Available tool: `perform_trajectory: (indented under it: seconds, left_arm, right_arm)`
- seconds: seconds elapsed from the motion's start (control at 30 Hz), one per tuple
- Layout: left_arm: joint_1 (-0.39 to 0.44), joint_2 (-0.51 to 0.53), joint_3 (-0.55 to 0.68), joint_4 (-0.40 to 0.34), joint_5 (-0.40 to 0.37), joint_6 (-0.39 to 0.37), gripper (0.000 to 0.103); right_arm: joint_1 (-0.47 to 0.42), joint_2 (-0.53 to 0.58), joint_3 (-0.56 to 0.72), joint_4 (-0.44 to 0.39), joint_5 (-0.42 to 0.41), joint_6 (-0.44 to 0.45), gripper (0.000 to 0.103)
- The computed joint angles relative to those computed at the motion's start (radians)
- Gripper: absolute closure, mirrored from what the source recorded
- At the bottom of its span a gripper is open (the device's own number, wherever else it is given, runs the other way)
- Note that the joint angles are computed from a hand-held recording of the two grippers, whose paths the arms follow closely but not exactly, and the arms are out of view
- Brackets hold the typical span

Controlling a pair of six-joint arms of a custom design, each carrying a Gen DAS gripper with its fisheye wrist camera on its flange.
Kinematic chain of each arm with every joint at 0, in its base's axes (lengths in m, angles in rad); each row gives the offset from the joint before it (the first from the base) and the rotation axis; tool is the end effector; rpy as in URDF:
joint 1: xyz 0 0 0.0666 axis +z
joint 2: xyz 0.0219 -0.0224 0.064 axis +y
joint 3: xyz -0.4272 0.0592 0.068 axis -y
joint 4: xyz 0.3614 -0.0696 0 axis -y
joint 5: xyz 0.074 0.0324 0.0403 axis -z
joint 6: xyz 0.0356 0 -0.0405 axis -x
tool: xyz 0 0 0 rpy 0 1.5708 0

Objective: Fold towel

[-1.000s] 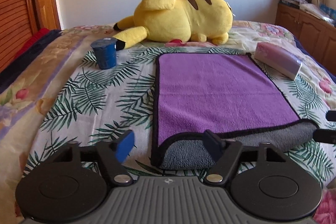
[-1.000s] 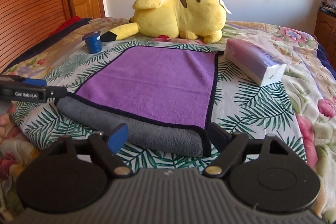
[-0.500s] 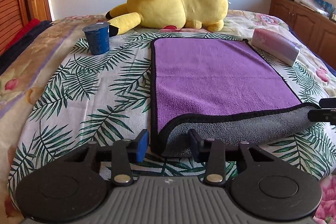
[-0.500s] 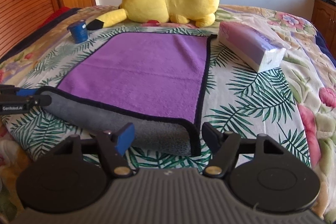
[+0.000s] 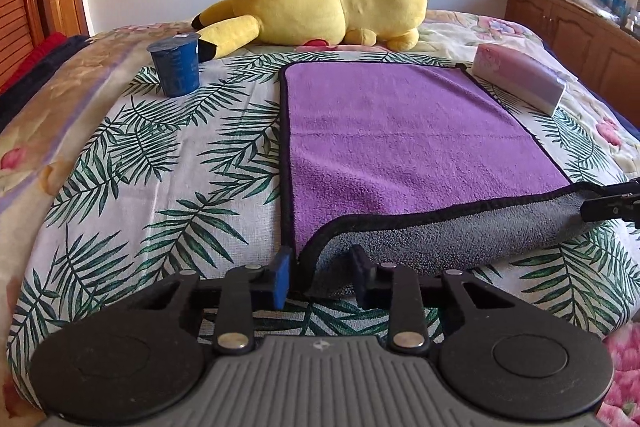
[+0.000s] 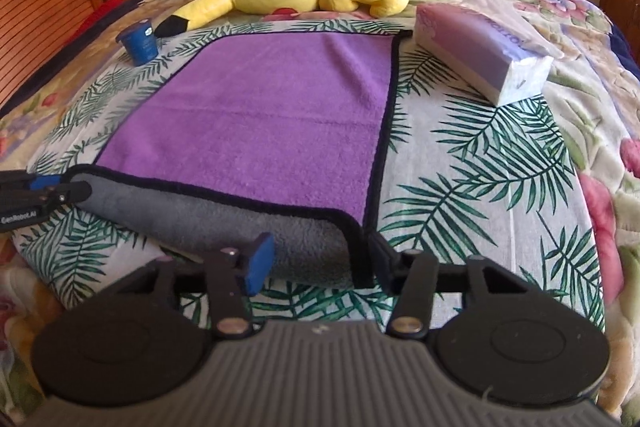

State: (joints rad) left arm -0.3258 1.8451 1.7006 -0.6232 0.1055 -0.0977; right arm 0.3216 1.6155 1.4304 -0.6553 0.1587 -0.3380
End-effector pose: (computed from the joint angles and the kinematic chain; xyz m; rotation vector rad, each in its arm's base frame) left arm 0.6043 -0.2085 0.3952 0.5442 2.2813 -0.2363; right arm 0.5112 0.1640 0.4064 0.0926 2.3987 0.1166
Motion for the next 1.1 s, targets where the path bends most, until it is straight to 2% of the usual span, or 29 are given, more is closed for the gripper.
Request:
perform_trajectory:
  seconds: [0.07, 0.13, 0.37, 0.43, 0.53, 0.8, 1.1]
  left_arm:
    - [0.0, -0.003, -0.005, 0.008, -0.001, 0.0, 0.103]
    - [0.001, -0.003, -0.006, 0.01, 0.005, -0.001, 0.103]
    - [0.007, -0.007, -0.008, 0.011, 0.036, 0.001, 0.103]
    - [0.007, -0.009, -0.012, 0.016, 0.047, -0.004, 0.103]
    - [0.004, -0.013, -0.016, 0.022, 0.051, -0.022, 0.103]
    - [0.008, -0.024, -0.024, 0.049, 0.076, -0.017, 0.103]
    - [0.007, -0.036, -0.019, 0.076, 0.094, -0.001, 0.103]
  right_arm:
    - [0.002, 0.0, 0.004, -0.009, 0.002, 0.014, 0.064]
    - [0.004, 0.0, 0.007, -0.019, 0.004, 0.023, 0.075]
    - [0.002, -0.002, 0.007, -0.033, 0.014, 0.035, 0.084]
    - [0.003, -0.002, 0.007, -0.034, 0.015, 0.035, 0.095]
    - [0.003, -0.006, -0.001, -0.025, 0.012, 0.029, 0.099]
    - [0.008, -0.029, -0.034, 0.033, 0.036, 0.015, 0.099]
    - [0.008, -0.04, -0.037, 0.083, 0.048, 0.05, 0.099]
